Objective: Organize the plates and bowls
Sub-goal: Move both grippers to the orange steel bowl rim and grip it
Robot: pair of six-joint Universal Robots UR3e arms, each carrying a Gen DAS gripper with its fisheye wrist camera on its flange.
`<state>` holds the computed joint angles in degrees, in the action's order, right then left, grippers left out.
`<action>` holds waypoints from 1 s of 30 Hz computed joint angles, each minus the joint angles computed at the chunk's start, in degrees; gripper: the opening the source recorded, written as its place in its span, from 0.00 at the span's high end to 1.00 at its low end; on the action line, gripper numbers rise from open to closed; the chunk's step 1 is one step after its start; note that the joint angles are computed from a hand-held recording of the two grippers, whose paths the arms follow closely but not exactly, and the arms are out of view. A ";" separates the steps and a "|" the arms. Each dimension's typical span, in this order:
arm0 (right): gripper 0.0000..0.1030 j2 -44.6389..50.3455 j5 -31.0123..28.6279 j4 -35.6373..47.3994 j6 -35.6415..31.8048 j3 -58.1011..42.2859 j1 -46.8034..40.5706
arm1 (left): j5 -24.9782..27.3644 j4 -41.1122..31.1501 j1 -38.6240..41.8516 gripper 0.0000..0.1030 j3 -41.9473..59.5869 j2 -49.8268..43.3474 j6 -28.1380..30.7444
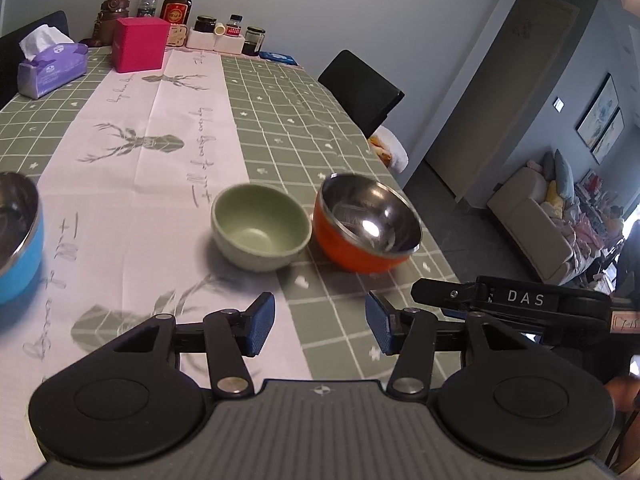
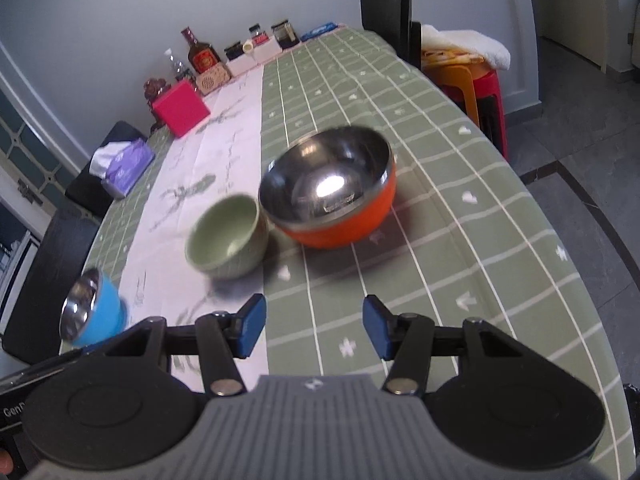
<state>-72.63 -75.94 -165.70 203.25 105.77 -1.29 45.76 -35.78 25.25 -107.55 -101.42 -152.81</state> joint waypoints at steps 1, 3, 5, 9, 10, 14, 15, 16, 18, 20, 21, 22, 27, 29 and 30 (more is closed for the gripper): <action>0.48 1.32 -0.87 0.14 0.46 -2.03 0.23 | 0.16 -0.16 -0.73 0.42 2.26 -1.61 -1.42; 0.48 3.80 -1.98 0.72 1.18 -5.62 0.34 | 0.63 0.08 -2.28 0.42 6.60 -4.82 -4.27; 0.48 5.85 -2.21 1.57 1.99 -8.39 -0.02 | 2.16 0.41 -4.40 0.42 11.03 -7.97 -6.83; 0.48 9.41 -2.45 3.90 2.96 -13.07 -0.98 | 4.83 0.96 -8.35 0.42 18.65 -13.39 -10.48; 0.48 9.98 -2.60 4.28 3.23 -13.74 -1.18 | 5.85 1.46 -9.44 0.42 20.57 -14.83 -11.26; 0.49 12.02 -1.62 5.49 4.93 -16.10 -2.88 | 10.98 -0.63 -13.79 0.42 31.68 -22.25 -13.00; 0.49 12.51 -1.06 5.64 5.39 -16.54 -3.38 | 12.31 -1.31 -14.60 0.42 34.42 -24.08 -13.52; 0.50 13.15 -0.49 6.01 5.95 -17.22 -3.89 | 13.27 -2.08 -15.31 0.42 37.06 -25.84 -13.83; 0.50 14.42 0.51 7.10 6.52 -18.61 -4.60 | 13.99 -4.66 -16.27 0.45 42.17 -29.09 -13.46; 0.55 15.64 1.28 8.21 6.75 -20.17 -4.98 | 14.64 -7.55 -17.24 0.47 47.42 -32.42 -13.26; 0.55 16.16 1.47 8.61 6.71 -20.77 -5.04 | 14.81 -8.86 -17.58 0.49 49.18 -33.47 -13.02; 0.56 16.49 1.69 8.62 6.72 -21.02 -5.10 | 15.34 -9.79 -17.99 0.50 50.85 -34.62 -13.15; 0.69 17.28 3.41 9.57 6.53 -21.62 -5.47 | 17.85 -10.24 -19.56 0.59 54.30 -37.93 -14.32; 0.69 17.39 3.54 9.19 6.80 -21.45 -5.56 | 19.19 -8.01 -20.00 0.59 53.45 -38.02 -14.91; 0.70 17.35 3.62 8.91 7.07 -21.20 -5.62 | 19.11 -7.79 -19.98 0.60 53.49 -38.11 -14.97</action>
<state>-55.28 -72.33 -156.79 210.32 84.56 -6.91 64.87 -43.57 5.27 -54.07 -139.52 -167.78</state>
